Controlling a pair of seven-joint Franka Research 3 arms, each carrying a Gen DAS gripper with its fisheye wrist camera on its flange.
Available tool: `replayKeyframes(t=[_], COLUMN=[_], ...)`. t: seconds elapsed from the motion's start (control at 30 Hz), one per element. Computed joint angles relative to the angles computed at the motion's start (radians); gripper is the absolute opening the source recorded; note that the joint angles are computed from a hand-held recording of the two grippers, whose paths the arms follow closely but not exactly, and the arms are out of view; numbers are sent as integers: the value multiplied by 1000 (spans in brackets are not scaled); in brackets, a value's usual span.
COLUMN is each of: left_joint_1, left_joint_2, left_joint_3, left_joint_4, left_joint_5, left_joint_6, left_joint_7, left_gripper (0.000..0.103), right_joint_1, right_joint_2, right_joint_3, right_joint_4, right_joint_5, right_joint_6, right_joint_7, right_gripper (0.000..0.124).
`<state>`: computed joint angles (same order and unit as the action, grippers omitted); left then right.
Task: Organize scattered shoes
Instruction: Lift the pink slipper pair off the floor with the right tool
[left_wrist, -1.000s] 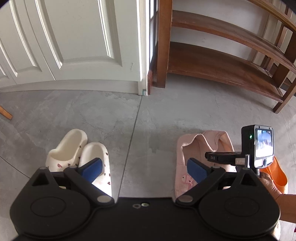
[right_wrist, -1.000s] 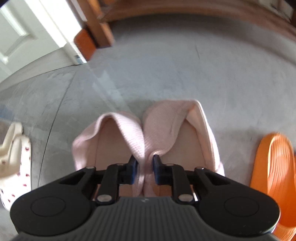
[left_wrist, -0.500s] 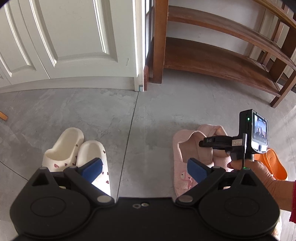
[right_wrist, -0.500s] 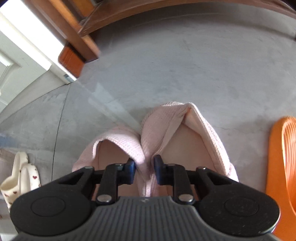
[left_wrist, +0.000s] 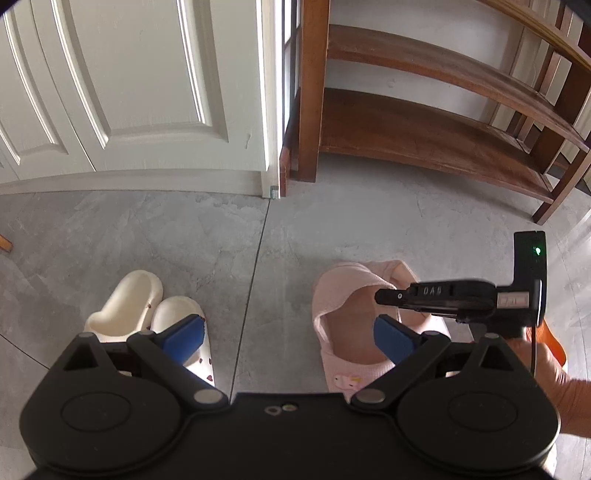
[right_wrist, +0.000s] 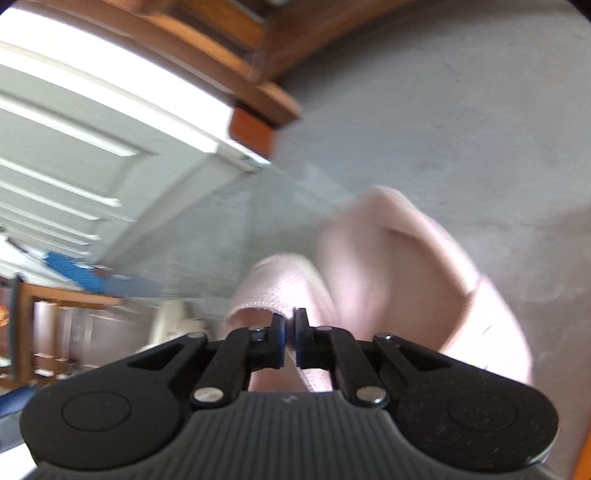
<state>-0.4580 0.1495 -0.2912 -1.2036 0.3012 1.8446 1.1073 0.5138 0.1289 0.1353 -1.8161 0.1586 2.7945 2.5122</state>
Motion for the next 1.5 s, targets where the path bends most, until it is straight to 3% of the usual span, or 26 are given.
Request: replayKeyframes(t=[0.13,0.33,0.4,0.5,0.57,0.6,0.67,0.7,0.73,0.9,0.97,1.0,1.07,1.1,1.3,1.5], left_joint_1=[-4,2,4,7,9,11,14,16,19,30,34,35,38,38,40,34], left_joint_2=[-1,-29,-32,-36,-34,-35,-39,-41,-41,-48,-47,-47,-45,-46,-35,-15], left_joint_3=[0,-8,-8,-7,-8,-7,-7,-7,-7,-4,-4,-4,-3,-3,0,6], left_joint_4=[-2,-48,-53,-58,-56,-58,-66,-70,-73,-86,-85,-86,-85,-86,-68,-32], left_joint_5=[7,-15,-18,-21,-25,-31,-41,-46,-50,-66,-73,-75,-78,-78,-70,-30], left_joint_6=[14,45,50,56,51,48,44,43,43,40,36,37,41,42,33,32], left_joint_7=[-13,19,15,-1,-4,-6,-4,-1,4,19,23,28,37,38,19,-8], left_gripper=[99,99,99,99,99,99,99,99,99,99,99,99,99,99,99,99], right_joint_1=[15,32,68,102,108,114,120,128,126,72,78,75,57,47,47,39], right_joint_2=[-11,129,173,217,210,196,182,198,209,211,218,231,248,256,284,200], right_joint_3=[-23,-25,-58,-90,-93,-96,-95,-98,-99,-86,-93,-93,-79,-70,-47,-44], right_joint_4=[17,251,308,390,382,364,347,371,383,317,314,328,352,361,439,302], right_joint_5=[-120,-287,-360,-415,-424,-443,-484,-512,-516,-405,-421,-412,-360,-329,-240,-122], right_joint_6=[-74,-282,-325,-490,-534,-538,-548,-583,-597,-448,-416,-405,-377,-361,-375,-190], right_joint_7=[78,-232,-188,-111,-79,-57,-33,-20,-1,79,87,86,40,9,-225,-186], right_gripper=[6,6,6,12,14,17,40,60,70,77,77,74,38,28,15,12])
